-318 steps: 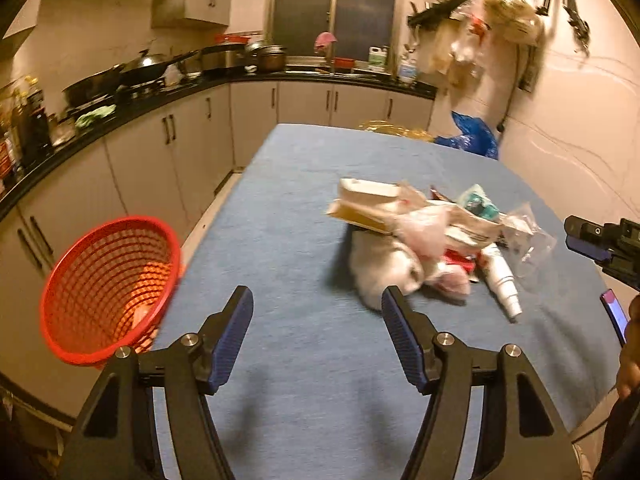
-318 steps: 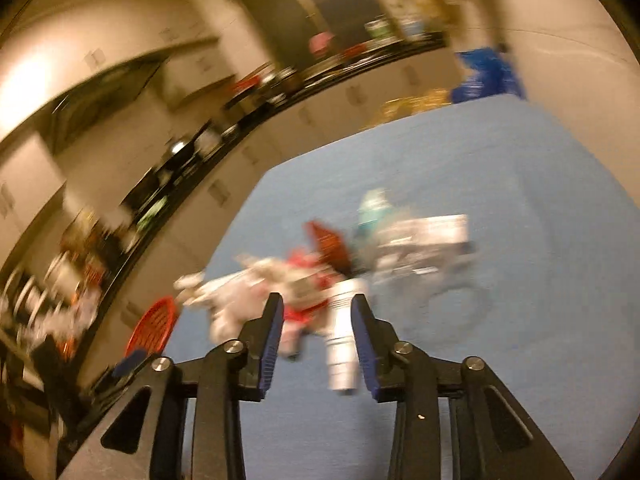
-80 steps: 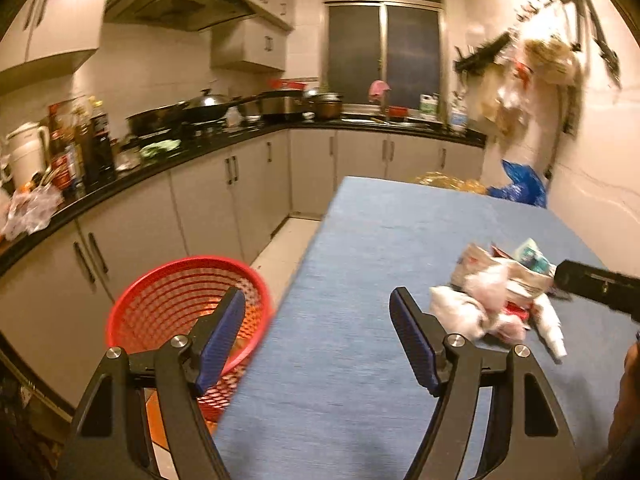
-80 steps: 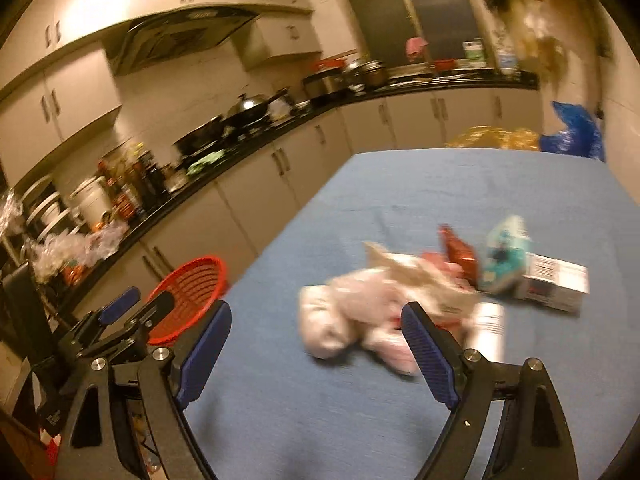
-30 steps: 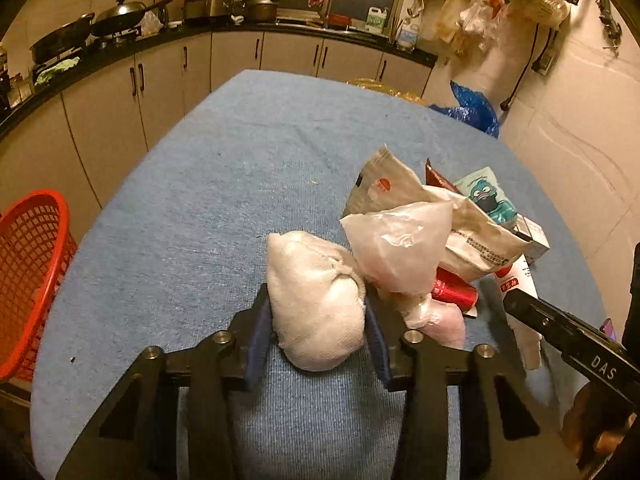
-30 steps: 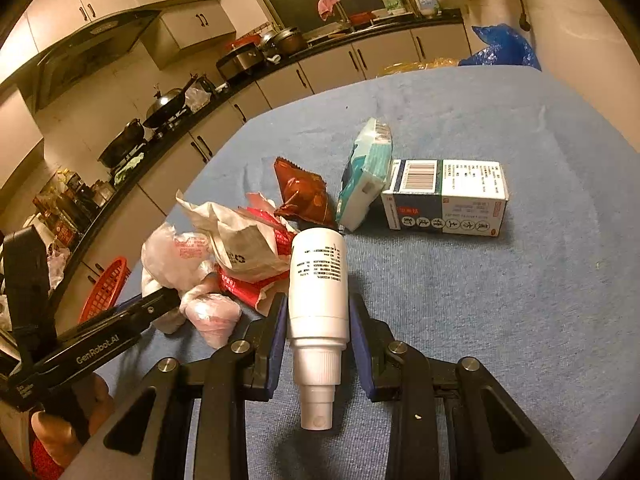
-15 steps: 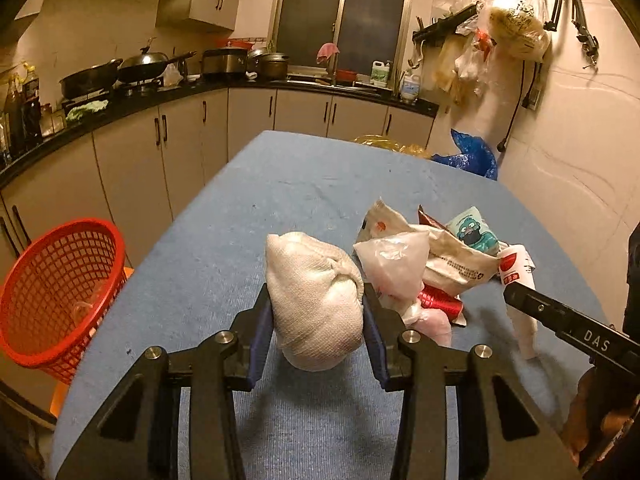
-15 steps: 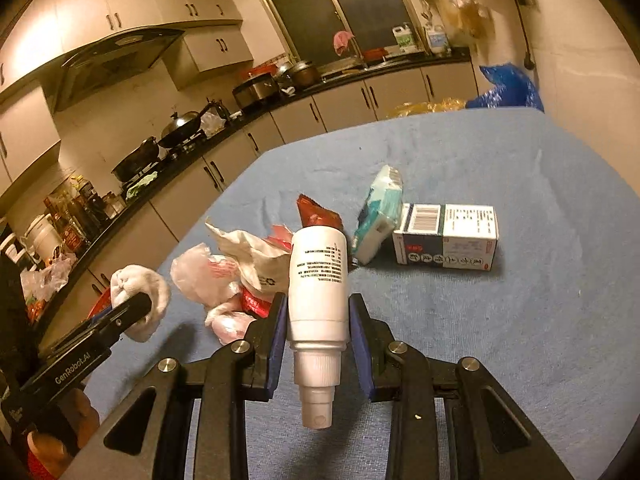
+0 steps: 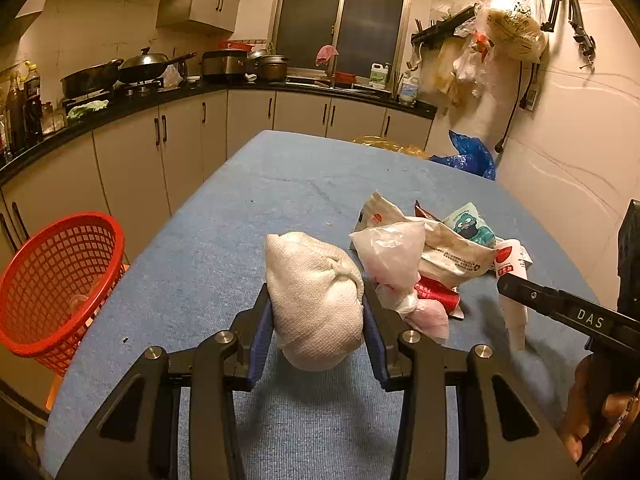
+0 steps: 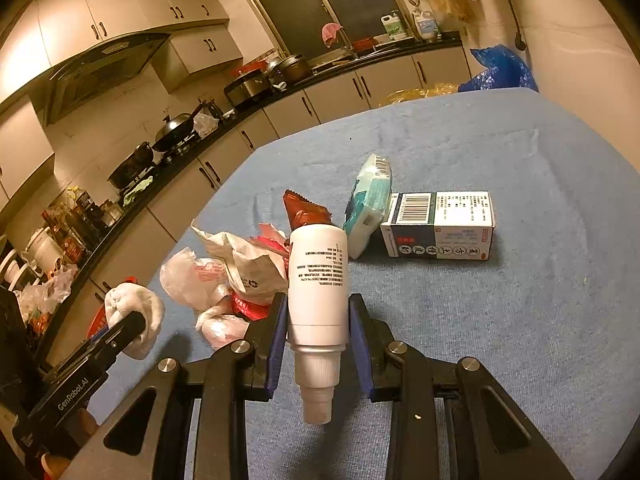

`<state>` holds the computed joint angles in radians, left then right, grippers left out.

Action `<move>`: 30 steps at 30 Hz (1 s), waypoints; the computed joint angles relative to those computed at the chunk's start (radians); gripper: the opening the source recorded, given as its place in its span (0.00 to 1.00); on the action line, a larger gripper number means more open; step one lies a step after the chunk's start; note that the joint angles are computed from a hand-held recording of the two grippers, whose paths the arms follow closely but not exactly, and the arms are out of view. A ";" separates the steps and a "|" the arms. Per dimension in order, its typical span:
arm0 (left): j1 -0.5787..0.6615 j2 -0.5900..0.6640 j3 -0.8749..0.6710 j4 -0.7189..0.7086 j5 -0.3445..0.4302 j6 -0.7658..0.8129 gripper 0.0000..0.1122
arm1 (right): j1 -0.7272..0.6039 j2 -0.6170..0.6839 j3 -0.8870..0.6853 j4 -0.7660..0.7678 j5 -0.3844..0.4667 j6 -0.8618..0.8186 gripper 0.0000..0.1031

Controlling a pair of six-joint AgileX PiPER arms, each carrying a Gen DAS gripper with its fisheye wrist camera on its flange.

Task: Collect trash
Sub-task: 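Grasp the white cloth bundle with the left tool and lift it, then hold the white bottle and cloth bundle raised above the table with both tools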

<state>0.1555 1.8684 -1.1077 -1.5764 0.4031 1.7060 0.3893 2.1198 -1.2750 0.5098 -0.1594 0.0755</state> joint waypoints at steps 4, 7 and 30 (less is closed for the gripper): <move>-0.008 0.002 0.002 -0.010 -0.005 0.011 0.36 | 0.007 -0.001 -0.002 0.043 -0.007 -0.045 0.31; -0.010 -0.002 0.005 -0.023 -0.009 0.018 0.36 | 0.014 -0.005 0.006 0.061 -0.023 -0.064 0.32; -0.032 -0.026 0.056 -0.160 -0.049 0.177 0.36 | 0.089 -0.043 0.053 0.234 -0.135 -0.264 0.32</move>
